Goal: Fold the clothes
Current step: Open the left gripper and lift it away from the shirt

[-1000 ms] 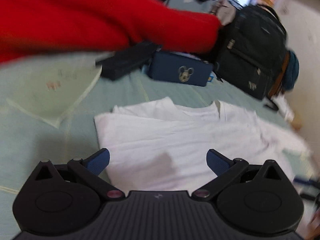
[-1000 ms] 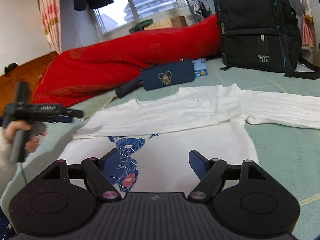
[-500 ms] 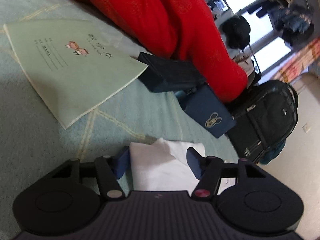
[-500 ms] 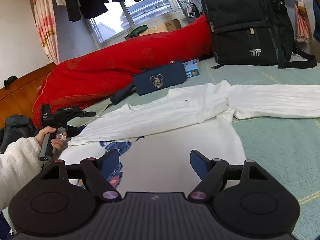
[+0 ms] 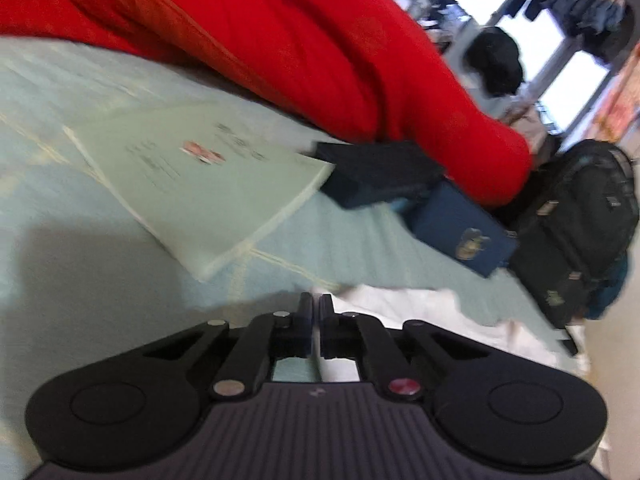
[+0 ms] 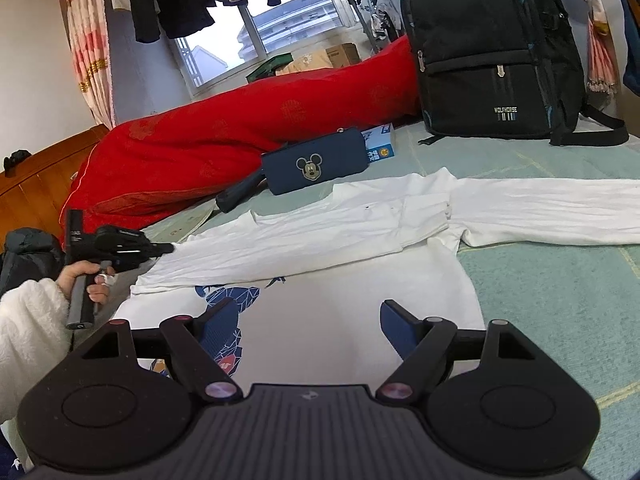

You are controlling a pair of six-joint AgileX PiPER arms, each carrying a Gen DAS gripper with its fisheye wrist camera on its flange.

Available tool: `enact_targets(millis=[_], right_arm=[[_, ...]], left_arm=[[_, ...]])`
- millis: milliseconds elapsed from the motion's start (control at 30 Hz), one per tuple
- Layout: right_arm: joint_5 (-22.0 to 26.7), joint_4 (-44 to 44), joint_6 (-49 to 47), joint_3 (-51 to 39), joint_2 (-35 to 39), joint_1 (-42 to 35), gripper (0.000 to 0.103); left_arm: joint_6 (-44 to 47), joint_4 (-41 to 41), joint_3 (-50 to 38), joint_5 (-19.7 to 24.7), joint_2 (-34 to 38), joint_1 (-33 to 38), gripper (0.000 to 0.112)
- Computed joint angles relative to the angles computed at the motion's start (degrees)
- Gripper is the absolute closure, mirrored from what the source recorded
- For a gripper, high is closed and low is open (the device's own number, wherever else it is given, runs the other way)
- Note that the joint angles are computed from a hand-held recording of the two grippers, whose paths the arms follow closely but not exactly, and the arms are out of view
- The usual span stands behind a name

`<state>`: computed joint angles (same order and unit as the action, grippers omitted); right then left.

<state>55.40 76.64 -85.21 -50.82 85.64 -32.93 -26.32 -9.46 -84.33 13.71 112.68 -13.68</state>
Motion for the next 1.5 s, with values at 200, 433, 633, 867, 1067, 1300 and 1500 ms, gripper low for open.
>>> enact_targets(millis=[200,433,633,867,1067,1300,1500], right_arm=[[0.4,0.3,-0.1,0.2,-0.5,-0.2,0.021],[-0.9,-0.4,0.7,0.3,-0.7,1.0,0.021],[-1.8,-0.7,0.9,0.3,-1.0,0.6,0.02],[-0.6,-0.3,0.1,0.3,-0.5,-0.4,0.02],[-1.1,-1.0,0.8,0.2,-1.1,0.1,0.02],[0.3,-3.0,2.6,0.3,-4.5,-2.0,0.014],[4.4,-6.6,6.2,0.0,-9.1,-4.9,0.008]], left_arm=[[-11.8,17.5,-1.1,4.7,-2.4,-1.6,0.112],[11.7,-2.7,-16.4,12.9,5.1,-4.5,0.11],[-6.1,16.6,-35.9,27.4,17.5,-7.0,0.101],[-4.0,22.7,-40.8,31.6,17.0,-10.0,0.091],[2.5,16.9,-47.9,35.7,22.2,-10.9,0.065],[-2.3,22.3,-56.4,43.1,24.4,-12.8,0.063],[-0.1,28.7,-37.7,41.1,6.8,-17.7,0.039]])
